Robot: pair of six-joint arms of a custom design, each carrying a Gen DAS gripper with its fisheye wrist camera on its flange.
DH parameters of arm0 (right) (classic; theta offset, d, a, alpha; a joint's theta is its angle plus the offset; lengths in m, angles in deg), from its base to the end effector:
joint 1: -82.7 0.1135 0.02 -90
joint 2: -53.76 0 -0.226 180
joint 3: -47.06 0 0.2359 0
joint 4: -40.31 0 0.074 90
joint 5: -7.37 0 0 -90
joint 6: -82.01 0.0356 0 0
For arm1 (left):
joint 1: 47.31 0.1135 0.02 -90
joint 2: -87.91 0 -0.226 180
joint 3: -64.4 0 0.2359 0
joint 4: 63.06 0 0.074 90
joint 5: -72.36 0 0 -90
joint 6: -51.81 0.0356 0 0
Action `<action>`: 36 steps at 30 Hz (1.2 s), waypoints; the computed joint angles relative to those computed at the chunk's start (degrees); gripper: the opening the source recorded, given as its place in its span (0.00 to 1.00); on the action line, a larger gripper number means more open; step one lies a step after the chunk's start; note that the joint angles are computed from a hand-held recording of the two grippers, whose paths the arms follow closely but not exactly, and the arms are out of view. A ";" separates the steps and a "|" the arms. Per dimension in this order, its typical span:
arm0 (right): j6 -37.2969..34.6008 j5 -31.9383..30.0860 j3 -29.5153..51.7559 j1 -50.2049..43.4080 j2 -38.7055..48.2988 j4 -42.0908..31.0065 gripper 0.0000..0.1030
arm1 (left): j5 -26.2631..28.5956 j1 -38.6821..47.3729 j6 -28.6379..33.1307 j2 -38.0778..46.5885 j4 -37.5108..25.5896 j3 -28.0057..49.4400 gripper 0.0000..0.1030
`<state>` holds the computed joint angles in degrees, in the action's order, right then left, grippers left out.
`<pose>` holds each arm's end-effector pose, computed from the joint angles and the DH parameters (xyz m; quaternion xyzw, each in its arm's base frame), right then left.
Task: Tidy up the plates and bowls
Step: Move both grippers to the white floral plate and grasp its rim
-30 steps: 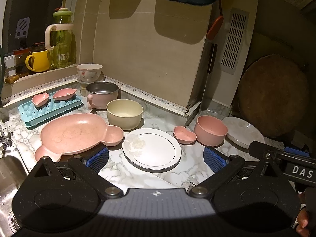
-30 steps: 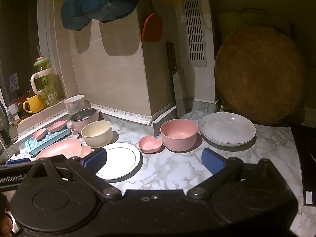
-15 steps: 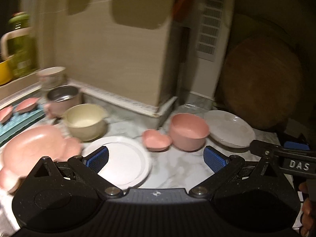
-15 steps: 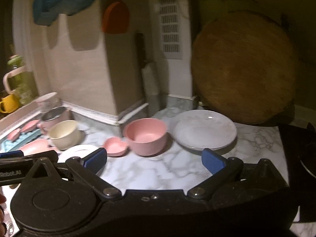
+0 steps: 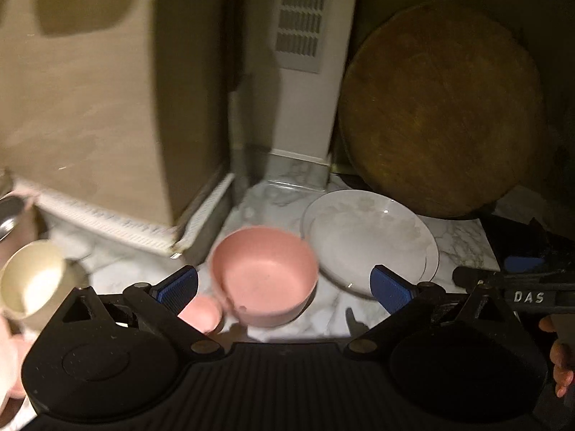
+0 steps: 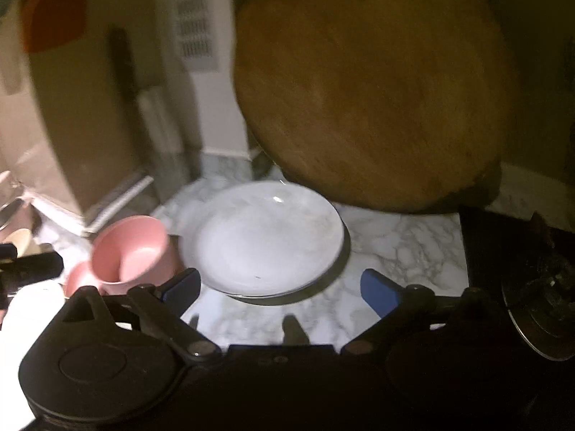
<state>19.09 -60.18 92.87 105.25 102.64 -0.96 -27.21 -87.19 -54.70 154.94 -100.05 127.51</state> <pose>0.1746 0.0578 0.1964 0.1112 0.9003 -0.0031 0.4207 0.1953 -0.1555 0.2340 0.1497 0.8947 -0.1287 0.4007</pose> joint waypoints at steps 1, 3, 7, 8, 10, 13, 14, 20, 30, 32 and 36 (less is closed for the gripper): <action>-1.38 -3.05 0.63 -3.35 1.74 0.39 0.92 | 2.34 1.30 0.39 4.31 0.04 3.34 1.00; -3.34 -7.96 2.41 -9.12 6.07 1.27 0.91 | 4.74 2.76 0.55 10.91 -0.40 9.01 1.00; -5.31 -14.12 6.80 -17.08 15.22 2.73 0.86 | 2.87 2.68 3.66 20.86 0.45 17.59 1.00; -5.78 -14.85 7.76 -18.59 17.15 3.22 0.85 | 2.98 2.75 4.26 23.50 0.15 20.08 1.00; -6.83 -16.28 9.57 -21.33 20.91 4.25 0.83 | 3.06 3.14 4.46 29.05 -1.33 25.65 1.00; -8.10 -19.28 12.19 -24.56 25.70 4.84 0.79 | 3.42 3.59 5.05 35.93 -4.00 33.21 1.00; -8.29 -20.66 13.15 -25.69 27.37 4.84 0.79 | 3.49 3.73 5.18 38.26 -5.04 35.85 1.00; -8.39 -26.64 19.60 -30.58 36.95 3.45 0.75 | 4.83 4.67 3.66 49.54 -12.76 49.69 1.00; -8.91 -29.81 26.02 -33.08 45.41 1.68 0.64 | 7.58 6.02 3.53 65.35 -23.13 69.42 0.98; -9.46 -30.73 26.72 -33.29 46.29 1.55 0.54 | 8.43 6.17 3.17 67.57 -24.06 72.09 0.92; -9.54 -31.61 28.48 -34.03 48.56 1.12 0.43 | 9.62 6.44 2.38 72.47 -27.55 78.89 0.71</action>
